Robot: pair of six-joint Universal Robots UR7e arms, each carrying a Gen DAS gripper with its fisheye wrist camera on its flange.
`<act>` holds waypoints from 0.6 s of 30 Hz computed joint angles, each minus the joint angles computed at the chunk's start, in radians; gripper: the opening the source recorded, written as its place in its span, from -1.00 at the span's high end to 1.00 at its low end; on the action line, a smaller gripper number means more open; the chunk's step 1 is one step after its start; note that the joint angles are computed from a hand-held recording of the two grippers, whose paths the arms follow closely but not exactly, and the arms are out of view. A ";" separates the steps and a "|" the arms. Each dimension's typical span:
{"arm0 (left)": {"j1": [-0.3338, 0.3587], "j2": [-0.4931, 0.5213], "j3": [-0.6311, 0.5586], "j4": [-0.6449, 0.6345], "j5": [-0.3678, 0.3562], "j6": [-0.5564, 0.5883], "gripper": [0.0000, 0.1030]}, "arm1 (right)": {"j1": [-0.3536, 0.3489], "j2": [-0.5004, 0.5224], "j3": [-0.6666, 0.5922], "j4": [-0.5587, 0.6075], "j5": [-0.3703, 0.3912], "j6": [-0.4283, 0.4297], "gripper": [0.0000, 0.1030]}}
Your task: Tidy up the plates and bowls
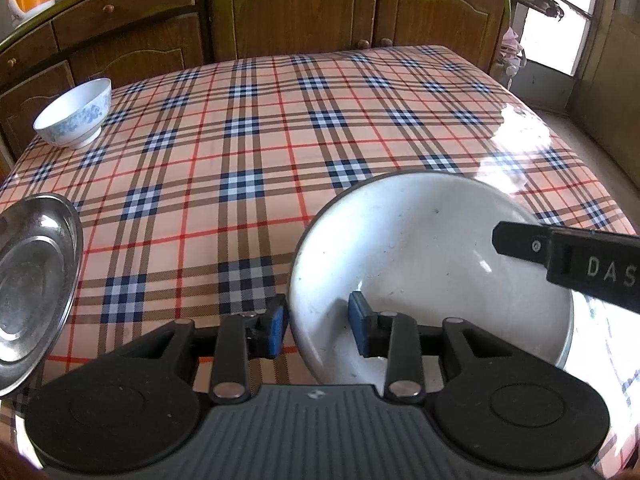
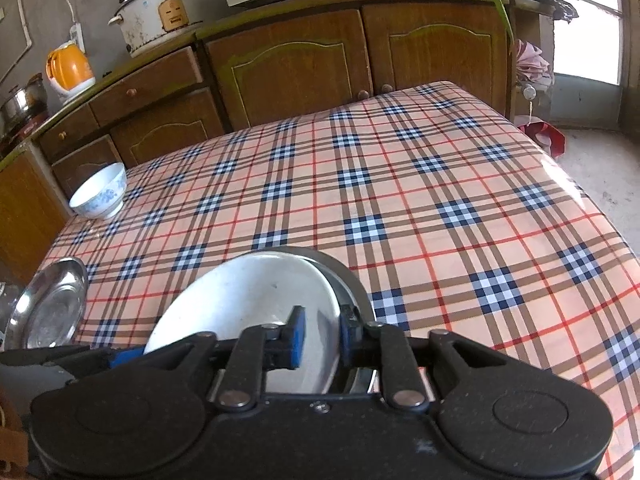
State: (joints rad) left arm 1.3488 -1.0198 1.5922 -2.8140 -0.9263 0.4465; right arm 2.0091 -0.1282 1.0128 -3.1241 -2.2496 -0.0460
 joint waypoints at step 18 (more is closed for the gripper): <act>-0.019 -0.045 0.021 -0.022 -0.008 -0.034 -0.12 | 0.023 -0.014 0.015 -0.062 0.007 -0.036 0.27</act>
